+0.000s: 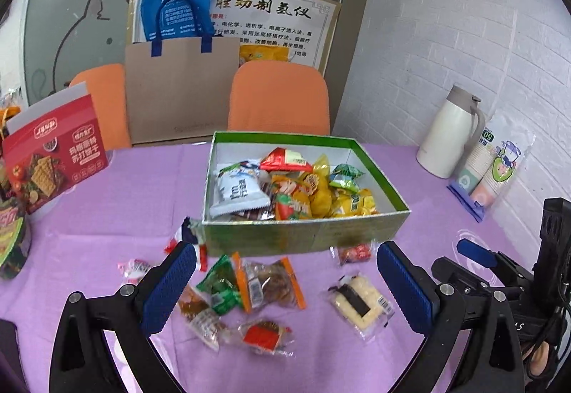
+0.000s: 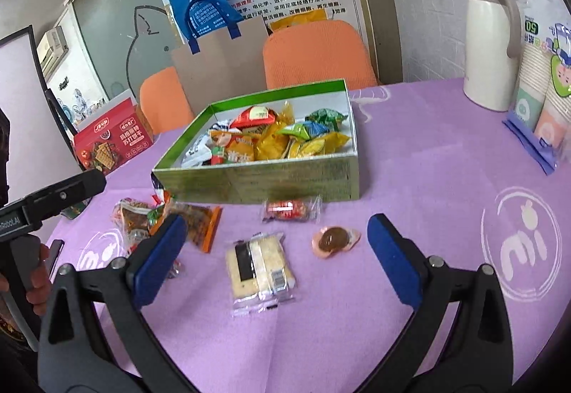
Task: Organize snacks
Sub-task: 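Move both grippers back to the snacks on the table, then grasp the white cracker pack with the right gripper while the left grasps the brown-snack bag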
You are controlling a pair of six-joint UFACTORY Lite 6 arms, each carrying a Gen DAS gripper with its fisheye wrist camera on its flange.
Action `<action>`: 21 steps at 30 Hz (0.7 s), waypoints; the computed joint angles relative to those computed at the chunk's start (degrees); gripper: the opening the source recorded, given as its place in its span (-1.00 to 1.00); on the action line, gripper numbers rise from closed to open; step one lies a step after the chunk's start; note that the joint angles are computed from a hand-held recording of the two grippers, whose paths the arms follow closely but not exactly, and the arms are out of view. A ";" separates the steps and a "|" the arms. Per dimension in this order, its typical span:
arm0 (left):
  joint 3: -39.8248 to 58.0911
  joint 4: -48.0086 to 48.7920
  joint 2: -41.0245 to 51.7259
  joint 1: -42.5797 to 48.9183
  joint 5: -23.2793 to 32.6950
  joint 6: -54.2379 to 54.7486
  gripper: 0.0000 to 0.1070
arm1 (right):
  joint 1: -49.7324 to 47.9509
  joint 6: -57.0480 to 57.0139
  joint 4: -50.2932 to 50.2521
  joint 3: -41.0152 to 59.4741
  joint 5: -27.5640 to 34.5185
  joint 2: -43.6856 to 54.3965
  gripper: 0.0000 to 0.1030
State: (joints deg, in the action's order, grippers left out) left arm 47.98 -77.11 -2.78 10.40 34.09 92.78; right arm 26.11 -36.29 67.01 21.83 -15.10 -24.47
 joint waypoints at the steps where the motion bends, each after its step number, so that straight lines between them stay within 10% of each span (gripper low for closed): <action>1: -1.50 -0.63 -0.10 1.10 0.07 1.32 0.92 | 0.82 1.67 -0.60 -1.10 -0.10 -0.07 0.96; 9: -9.23 -0.51 2.70 10.01 3.34 8.31 0.92 | 4.85 18.70 -12.11 -0.20 -1.54 12.46 0.96; 14: -12.44 -0.13 3.40 15.46 4.86 12.78 0.92 | 5.92 9.74 -6.25 7.75 -1.42 23.23 0.91; 21: -12.43 0.53 3.96 16.15 6.89 13.84 0.83 | 8.15 -4.27 4.39 14.85 -1.58 31.48 0.26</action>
